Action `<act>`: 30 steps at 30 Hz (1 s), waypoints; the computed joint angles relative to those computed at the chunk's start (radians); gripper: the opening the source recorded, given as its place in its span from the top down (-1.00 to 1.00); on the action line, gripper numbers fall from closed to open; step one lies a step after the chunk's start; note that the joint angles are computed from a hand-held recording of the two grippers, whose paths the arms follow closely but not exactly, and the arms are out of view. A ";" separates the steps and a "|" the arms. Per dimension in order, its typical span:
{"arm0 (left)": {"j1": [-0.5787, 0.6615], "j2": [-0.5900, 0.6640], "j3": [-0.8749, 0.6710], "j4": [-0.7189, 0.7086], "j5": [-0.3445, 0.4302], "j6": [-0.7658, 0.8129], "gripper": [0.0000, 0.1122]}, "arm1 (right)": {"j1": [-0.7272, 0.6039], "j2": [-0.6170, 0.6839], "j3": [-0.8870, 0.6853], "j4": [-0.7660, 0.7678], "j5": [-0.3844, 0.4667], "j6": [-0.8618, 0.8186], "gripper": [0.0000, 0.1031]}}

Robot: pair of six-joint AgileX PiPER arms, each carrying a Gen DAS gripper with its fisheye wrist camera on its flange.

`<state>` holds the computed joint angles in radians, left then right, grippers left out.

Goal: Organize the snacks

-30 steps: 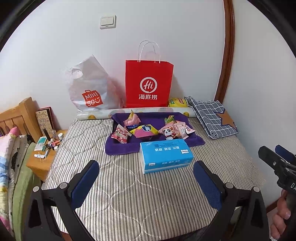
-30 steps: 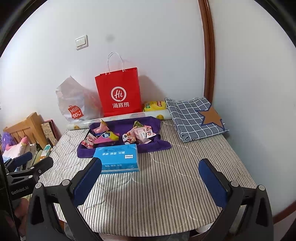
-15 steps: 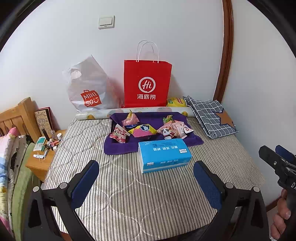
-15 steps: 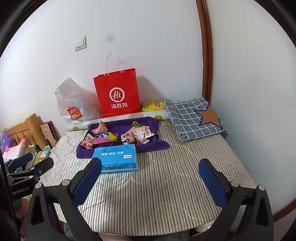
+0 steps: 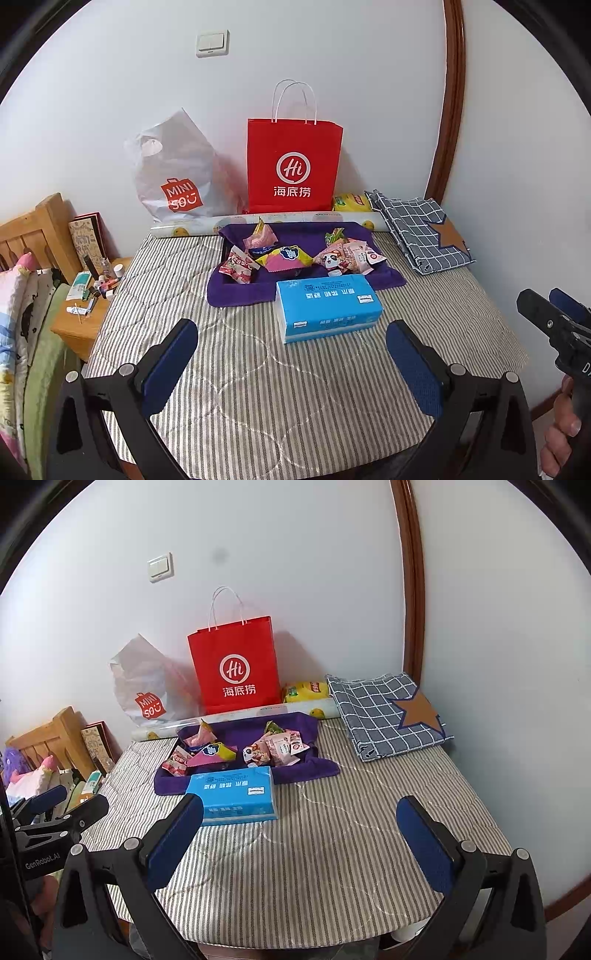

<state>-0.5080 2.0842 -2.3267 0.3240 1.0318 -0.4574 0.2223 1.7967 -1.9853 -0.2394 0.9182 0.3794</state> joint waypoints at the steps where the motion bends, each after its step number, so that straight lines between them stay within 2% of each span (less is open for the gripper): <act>1: 0.002 0.000 -0.001 -0.003 -0.001 0.002 -0.83 | 0.000 0.001 -0.001 -0.001 0.001 0.001 -0.99; 30: 0.017 0.013 -0.021 -0.017 0.000 0.021 -0.83 | 0.017 0.033 -0.056 -0.002 0.019 -0.016 -1.00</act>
<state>-0.4907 2.0976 -2.3479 0.3067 1.0318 -0.4364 0.2392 1.8297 -2.0411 -0.2414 0.9373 0.3632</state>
